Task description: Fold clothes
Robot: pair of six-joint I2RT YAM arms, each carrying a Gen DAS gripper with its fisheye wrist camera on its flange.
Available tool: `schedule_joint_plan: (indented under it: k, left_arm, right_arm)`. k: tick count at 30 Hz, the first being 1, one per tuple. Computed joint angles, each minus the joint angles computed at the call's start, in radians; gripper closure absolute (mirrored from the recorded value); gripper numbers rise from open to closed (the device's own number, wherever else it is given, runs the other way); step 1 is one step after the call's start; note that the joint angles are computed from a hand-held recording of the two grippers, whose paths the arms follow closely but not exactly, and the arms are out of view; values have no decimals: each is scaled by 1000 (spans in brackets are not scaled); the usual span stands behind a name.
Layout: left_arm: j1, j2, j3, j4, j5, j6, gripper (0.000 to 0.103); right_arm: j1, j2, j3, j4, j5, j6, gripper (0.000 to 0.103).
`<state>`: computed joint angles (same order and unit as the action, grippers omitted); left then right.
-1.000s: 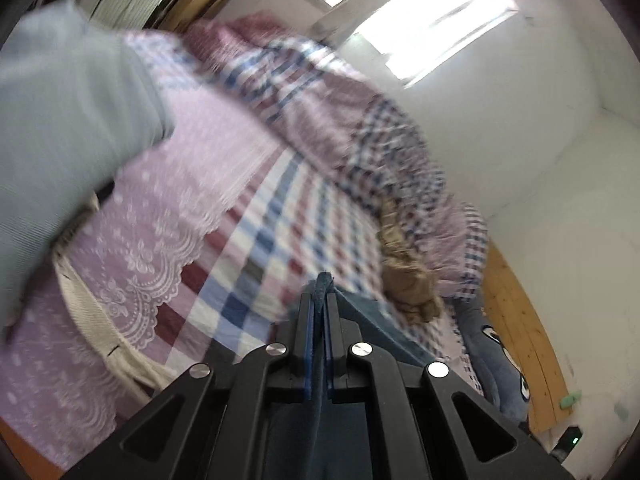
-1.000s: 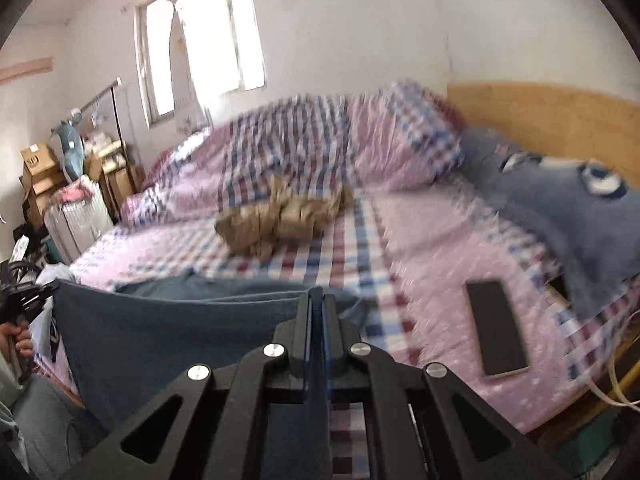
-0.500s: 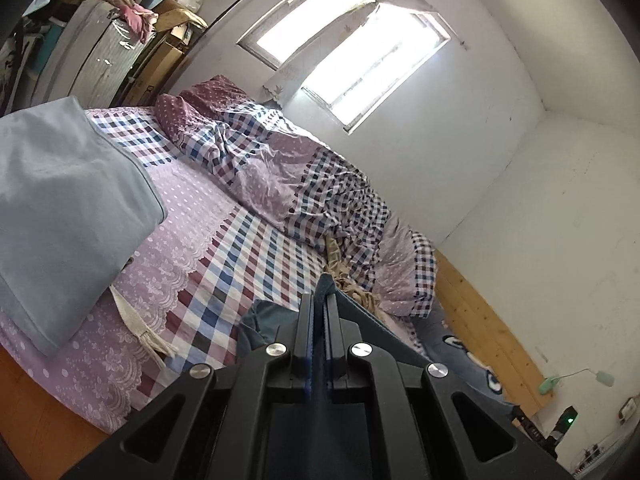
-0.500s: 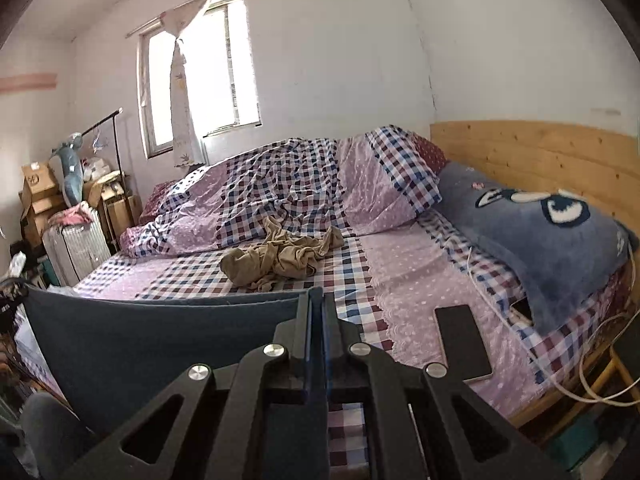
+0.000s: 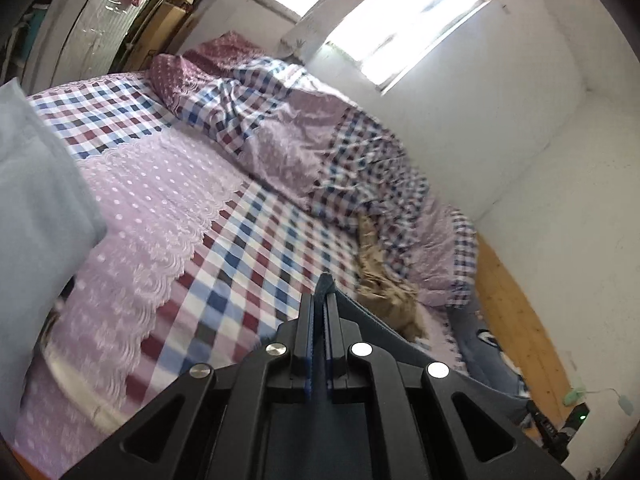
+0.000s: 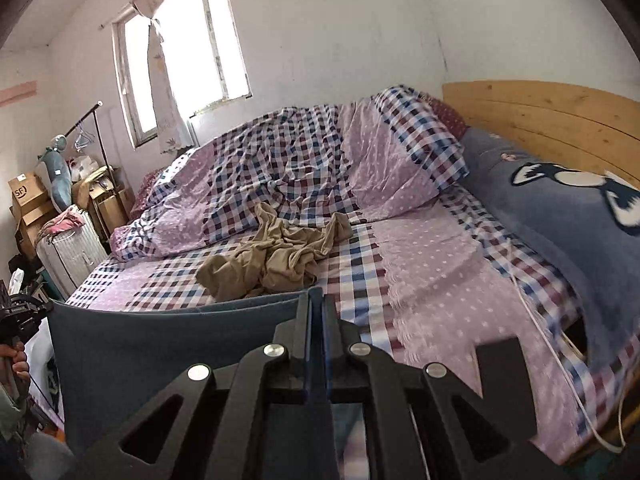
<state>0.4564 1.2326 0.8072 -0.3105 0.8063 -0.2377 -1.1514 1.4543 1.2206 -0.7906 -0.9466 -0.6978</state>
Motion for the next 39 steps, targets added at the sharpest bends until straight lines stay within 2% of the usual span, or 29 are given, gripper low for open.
schedule_joint_plan:
  k: [5, 13, 17, 21, 29, 30, 32, 33, 34, 36, 39]
  left_arm:
    - [-143, 222, 146, 94, -155, -86, 101]
    - [-268, 541, 379, 80, -335, -96, 101]
    - [-292, 647, 439, 90, -381, -106, 101]
    - [-309, 679, 476, 101, -396, -114, 101]
    - [-344, 814, 607, 45, -453, -121, 100]
    - [-341, 834, 623, 30, -443, -117, 100]
    - [-324, 867, 653, -5, -390, -105, 93]
    - [-307, 856, 636, 1, -352, -102, 80]
    - [-287, 830, 600, 23, -322, -105, 56]
    - [-247, 781, 534, 64, -261, -112, 34]
    - [-164, 644, 371, 122, -165, -105, 31]
  right_arm:
    - [198, 147, 107, 159, 165, 156, 100]
    - [405, 420, 266, 225, 416, 212, 100]
    - [429, 500, 285, 269, 469, 231, 100]
    - [443, 522, 298, 309, 489, 246, 101]
    - [513, 645, 375, 265, 611, 263, 100]
    - [509, 640, 363, 268, 629, 268, 95]
    - [487, 616, 331, 279, 637, 279, 81]
    - [457, 586, 305, 288, 605, 285, 58]
    - [426, 557, 283, 295, 573, 292, 47]
    - [359, 499, 243, 286, 498, 291, 47]
    - [221, 374, 158, 184, 369, 179, 47]
